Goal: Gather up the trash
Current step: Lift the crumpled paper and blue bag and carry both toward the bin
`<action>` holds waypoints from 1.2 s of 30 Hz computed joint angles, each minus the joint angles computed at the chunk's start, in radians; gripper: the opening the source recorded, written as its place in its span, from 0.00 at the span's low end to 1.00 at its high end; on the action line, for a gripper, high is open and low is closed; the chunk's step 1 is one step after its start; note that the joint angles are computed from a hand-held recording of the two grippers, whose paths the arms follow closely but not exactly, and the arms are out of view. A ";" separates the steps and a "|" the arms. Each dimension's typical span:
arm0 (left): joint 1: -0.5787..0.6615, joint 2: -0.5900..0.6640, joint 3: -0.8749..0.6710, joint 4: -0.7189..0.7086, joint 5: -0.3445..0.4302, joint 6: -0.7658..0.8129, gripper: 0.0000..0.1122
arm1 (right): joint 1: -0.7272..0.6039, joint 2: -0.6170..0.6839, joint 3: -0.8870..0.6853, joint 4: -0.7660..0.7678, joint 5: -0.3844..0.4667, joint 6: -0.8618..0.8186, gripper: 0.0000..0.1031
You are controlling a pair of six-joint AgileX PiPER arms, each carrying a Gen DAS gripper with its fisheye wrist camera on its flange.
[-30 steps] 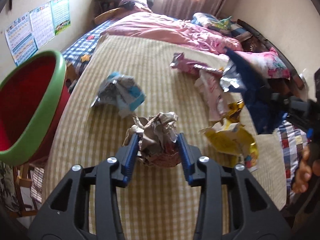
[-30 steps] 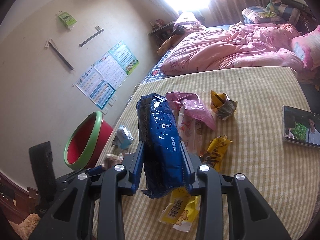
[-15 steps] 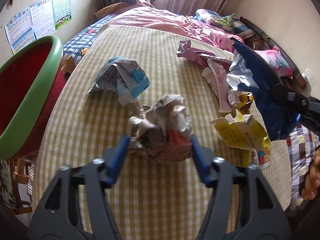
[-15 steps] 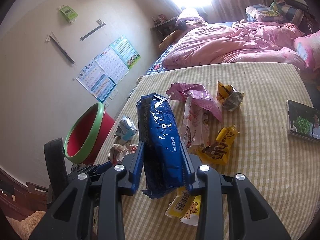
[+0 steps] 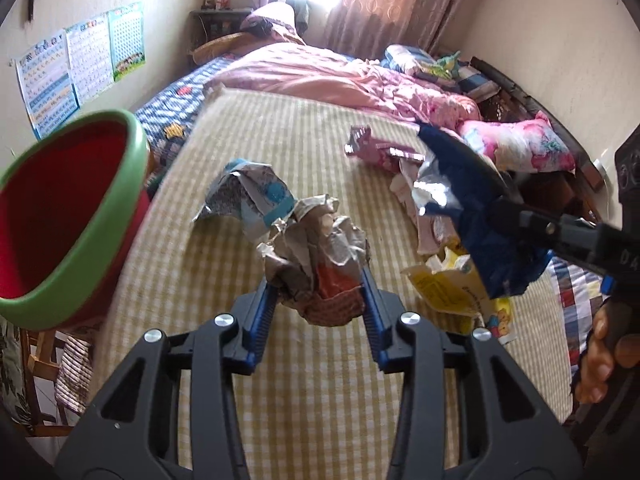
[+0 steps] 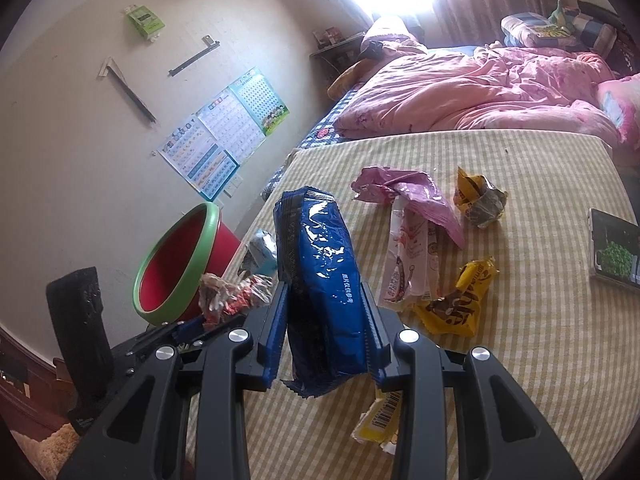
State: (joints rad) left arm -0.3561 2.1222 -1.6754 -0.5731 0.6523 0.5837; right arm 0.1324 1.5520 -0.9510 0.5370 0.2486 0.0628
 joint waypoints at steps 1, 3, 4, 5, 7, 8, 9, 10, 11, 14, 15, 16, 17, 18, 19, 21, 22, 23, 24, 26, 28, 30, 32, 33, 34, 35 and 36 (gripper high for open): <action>0.003 -0.009 0.005 -0.005 -0.012 0.002 0.35 | -0.001 0.002 -0.003 0.005 0.001 -0.007 0.33; 0.007 -0.023 0.010 -0.015 -0.028 -0.001 0.35 | -0.003 0.005 -0.006 0.012 0.000 -0.014 0.33; 0.011 -0.031 0.013 -0.020 -0.037 0.000 0.35 | -0.003 0.005 -0.007 0.012 0.000 -0.012 0.33; 0.012 -0.034 0.013 -0.021 -0.041 -0.001 0.35 | -0.002 0.005 -0.010 0.001 -0.002 -0.002 0.33; 0.015 -0.044 0.018 -0.022 -0.053 -0.004 0.35 | 0.003 0.001 -0.015 -0.025 -0.005 0.023 0.33; 0.019 -0.047 0.018 -0.026 -0.055 -0.004 0.35 | 0.004 -0.001 -0.016 -0.033 -0.007 0.030 0.33; 0.021 -0.051 0.018 -0.027 -0.057 -0.005 0.35 | 0.007 -0.006 -0.015 -0.043 -0.012 0.041 0.33; 0.023 -0.056 0.024 -0.030 -0.062 -0.002 0.35 | 0.011 -0.009 -0.014 -0.056 -0.017 0.054 0.33; 0.026 -0.058 0.023 -0.030 -0.062 -0.002 0.35 | 0.016 -0.013 -0.012 -0.073 -0.024 0.074 0.33; 0.032 -0.071 0.045 -0.029 -0.077 0.002 0.35 | 0.025 -0.014 -0.012 -0.105 -0.036 0.113 0.33; 0.034 -0.073 0.046 -0.026 -0.078 0.001 0.35 | 0.031 -0.014 -0.013 -0.128 -0.039 0.142 0.33; 0.036 -0.075 0.048 -0.023 -0.079 -0.001 0.35 | 0.035 -0.014 -0.012 -0.134 -0.043 0.152 0.33; 0.039 -0.076 0.050 -0.019 -0.080 -0.002 0.35 | 0.039 -0.014 -0.012 -0.142 -0.045 0.164 0.33; 0.042 -0.076 0.048 -0.015 -0.078 -0.006 0.35 | 0.044 -0.012 -0.014 -0.155 -0.047 0.180 0.33; 0.045 -0.076 0.047 -0.014 -0.075 -0.008 0.35 | 0.049 -0.010 -0.017 -0.166 -0.048 0.194 0.33; 0.055 -0.072 0.038 -0.016 -0.066 -0.003 0.35 | 0.059 -0.006 -0.025 -0.205 -0.049 0.239 0.33; 0.061 -0.072 0.037 -0.022 -0.064 0.006 0.35 | 0.065 -0.001 -0.032 -0.230 -0.049 0.266 0.33; 0.064 -0.072 0.032 -0.025 -0.061 0.010 0.35 | 0.069 0.005 -0.039 -0.248 -0.050 0.285 0.33; 0.070 -0.073 0.032 -0.033 -0.059 0.022 0.35 | 0.074 0.010 -0.047 -0.274 -0.048 0.313 0.33; 0.075 -0.075 0.034 -0.040 -0.063 0.031 0.35 | 0.086 0.027 -0.068 -0.319 -0.044 0.361 0.33; 0.091 -0.072 0.031 -0.053 -0.056 0.047 0.35 | 0.102 0.047 -0.095 -0.365 -0.037 0.408 0.33; 0.111 -0.069 0.027 -0.065 -0.048 0.062 0.35 | 0.122 0.069 -0.123 -0.422 -0.031 0.468 0.33; 0.134 -0.065 0.023 -0.080 -0.038 0.080 0.35 | 0.140 0.091 -0.151 -0.470 -0.023 0.517 0.33; 0.143 -0.061 0.016 -0.084 -0.032 0.085 0.35 | 0.147 0.103 -0.165 -0.484 -0.020 0.532 0.33; 0.154 -0.056 0.008 -0.088 -0.024 0.091 0.35 | 0.156 0.116 -0.180 -0.501 -0.017 0.553 0.33; 0.164 -0.050 0.000 -0.092 -0.016 0.096 0.35 | 0.159 0.126 -0.191 -0.504 -0.015 0.559 0.33; 0.174 -0.043 -0.009 -0.095 -0.008 0.101 0.35 | 0.167 0.139 -0.205 -0.525 -0.011 0.583 0.33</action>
